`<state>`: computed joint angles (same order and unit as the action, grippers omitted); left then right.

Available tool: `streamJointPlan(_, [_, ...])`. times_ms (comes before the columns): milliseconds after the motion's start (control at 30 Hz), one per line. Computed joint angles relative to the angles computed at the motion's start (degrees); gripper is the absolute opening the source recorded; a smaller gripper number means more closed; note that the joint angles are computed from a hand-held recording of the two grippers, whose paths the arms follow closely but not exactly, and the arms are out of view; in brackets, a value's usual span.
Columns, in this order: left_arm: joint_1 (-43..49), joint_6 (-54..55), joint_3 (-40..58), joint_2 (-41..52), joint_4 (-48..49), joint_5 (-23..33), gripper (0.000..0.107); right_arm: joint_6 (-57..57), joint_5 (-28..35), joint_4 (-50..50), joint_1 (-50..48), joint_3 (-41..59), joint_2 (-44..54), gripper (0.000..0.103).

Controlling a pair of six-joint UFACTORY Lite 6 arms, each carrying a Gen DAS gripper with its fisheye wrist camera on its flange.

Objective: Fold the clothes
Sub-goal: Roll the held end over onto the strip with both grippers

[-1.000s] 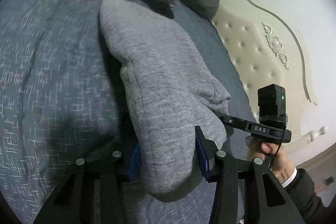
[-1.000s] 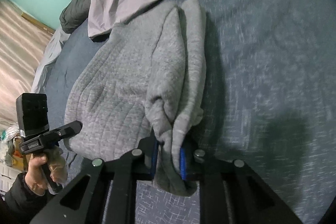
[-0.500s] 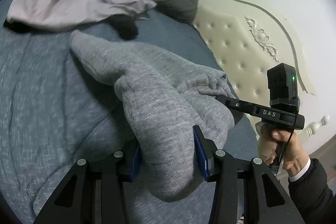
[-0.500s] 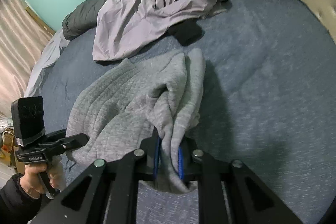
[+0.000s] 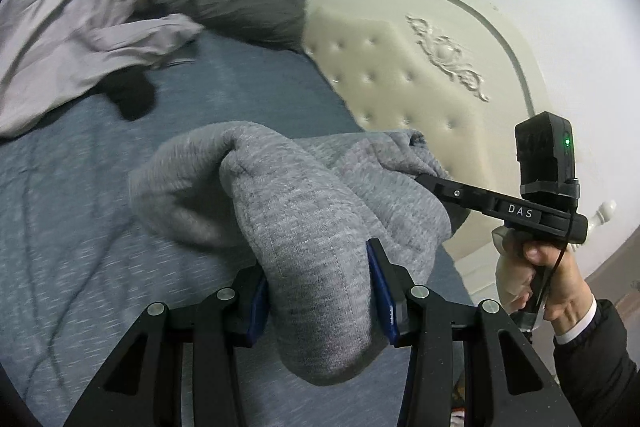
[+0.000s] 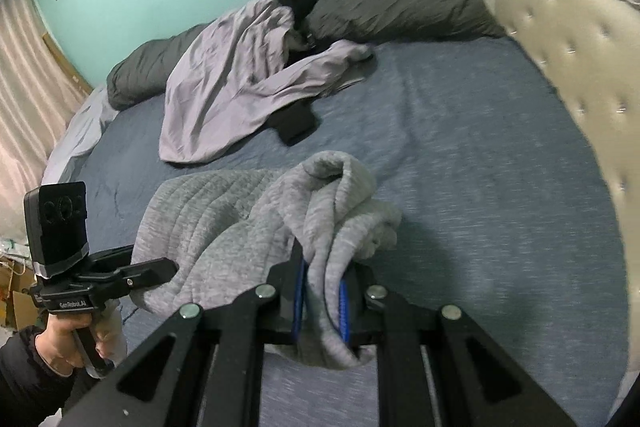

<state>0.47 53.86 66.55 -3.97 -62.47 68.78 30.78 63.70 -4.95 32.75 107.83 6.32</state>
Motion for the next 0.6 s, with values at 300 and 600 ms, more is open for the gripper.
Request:
streamJointPlan(300, [-24.41,-14.73,11.66,4.05,0.64,-13.65,0.047,-15.50,9.22,7.48,-19.82,1.08,-11.19,0.012])
streamJointPlan(600, [-42.18,-27.47,33.16,19.66,6.50,-23.67,0.048,-39.89,16.14,24.88,-51.69,8.02,-10.41,0.012])
